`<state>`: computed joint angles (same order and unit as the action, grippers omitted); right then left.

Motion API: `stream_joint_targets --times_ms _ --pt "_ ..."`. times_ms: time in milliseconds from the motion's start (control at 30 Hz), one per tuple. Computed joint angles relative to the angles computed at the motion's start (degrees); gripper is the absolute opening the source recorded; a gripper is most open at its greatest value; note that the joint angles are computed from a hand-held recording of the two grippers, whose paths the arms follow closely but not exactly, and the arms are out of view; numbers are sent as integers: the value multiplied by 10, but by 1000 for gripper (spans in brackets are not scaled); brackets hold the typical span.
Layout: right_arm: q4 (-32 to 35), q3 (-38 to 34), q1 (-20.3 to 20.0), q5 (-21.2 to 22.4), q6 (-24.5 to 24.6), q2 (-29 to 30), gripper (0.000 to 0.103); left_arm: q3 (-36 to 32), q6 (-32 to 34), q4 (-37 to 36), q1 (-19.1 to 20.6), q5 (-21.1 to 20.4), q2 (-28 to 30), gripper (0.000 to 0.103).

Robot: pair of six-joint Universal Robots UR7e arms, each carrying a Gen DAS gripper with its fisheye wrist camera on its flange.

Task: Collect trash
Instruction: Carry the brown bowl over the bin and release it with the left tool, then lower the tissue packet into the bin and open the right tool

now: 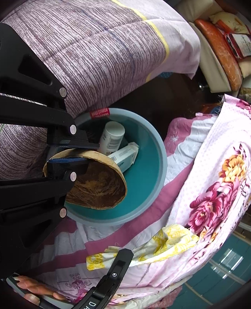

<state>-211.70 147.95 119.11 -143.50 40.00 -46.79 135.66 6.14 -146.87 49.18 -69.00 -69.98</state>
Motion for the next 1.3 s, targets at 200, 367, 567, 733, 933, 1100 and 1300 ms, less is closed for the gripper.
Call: stream_joint_targets --times_ms 200,367,567,733,933,1100,1300 --pt "9 4 -6 -4 8 -8 10 -3 8 -3 5 -7 9 15" --pt "22 -2 -7 -3 8 -9 10 10 11 -36 -3 5 -6 77" --pt "36 -13 -5 -3 9 -8 11 9 -1 -23 4 4 -39 92" --pt "68 -27 2 -4 17 -9 12 3 -16 5 17 -1 -63 93" --pt "102 -47 8 0 20 -5 12 9 -19 19 35 5 -101 94" --pt "122 -63 10 2 19 2 12 8 -19 31 49 7 -119 94" --pt "155 -84 10 7 21 9 14 2 -17 40 63 4 -125 95"
